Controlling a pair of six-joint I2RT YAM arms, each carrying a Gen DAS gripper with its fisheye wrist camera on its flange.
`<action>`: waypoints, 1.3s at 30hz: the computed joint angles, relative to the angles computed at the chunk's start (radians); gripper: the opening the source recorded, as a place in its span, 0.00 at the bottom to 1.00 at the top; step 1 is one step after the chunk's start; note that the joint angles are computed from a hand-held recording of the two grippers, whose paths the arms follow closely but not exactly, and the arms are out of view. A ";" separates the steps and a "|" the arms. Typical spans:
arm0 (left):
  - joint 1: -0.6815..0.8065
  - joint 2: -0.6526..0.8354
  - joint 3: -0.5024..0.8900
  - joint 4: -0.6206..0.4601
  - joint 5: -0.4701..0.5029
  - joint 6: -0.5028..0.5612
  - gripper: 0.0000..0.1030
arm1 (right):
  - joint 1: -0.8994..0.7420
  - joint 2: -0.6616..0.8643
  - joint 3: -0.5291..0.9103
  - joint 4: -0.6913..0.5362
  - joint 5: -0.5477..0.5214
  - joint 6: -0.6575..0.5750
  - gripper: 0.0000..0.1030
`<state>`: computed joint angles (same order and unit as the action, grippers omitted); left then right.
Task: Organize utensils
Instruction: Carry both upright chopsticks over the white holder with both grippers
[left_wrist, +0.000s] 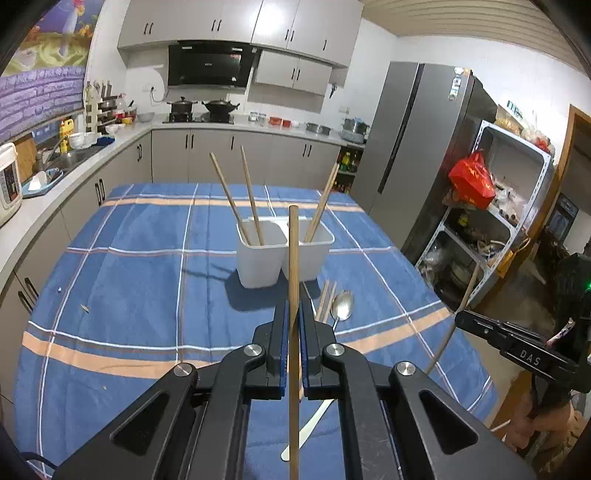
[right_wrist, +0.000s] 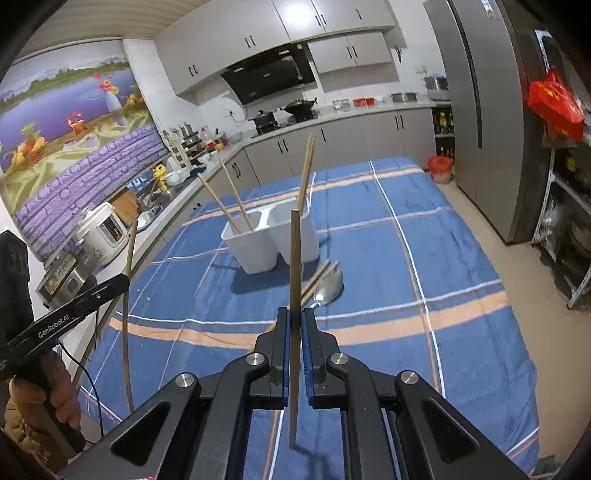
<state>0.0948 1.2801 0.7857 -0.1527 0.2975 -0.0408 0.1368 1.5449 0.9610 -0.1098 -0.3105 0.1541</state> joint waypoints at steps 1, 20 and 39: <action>0.000 0.002 0.010 -0.003 -0.001 -0.001 0.05 | 0.002 0.001 0.005 0.001 0.002 0.000 0.06; 0.066 0.151 0.279 0.035 0.032 -0.022 0.05 | 0.043 0.097 0.252 -0.054 0.060 -0.021 0.06; 0.016 0.726 0.990 0.046 0.008 -0.168 0.05 | 0.091 0.541 1.086 -0.348 0.144 -0.043 0.06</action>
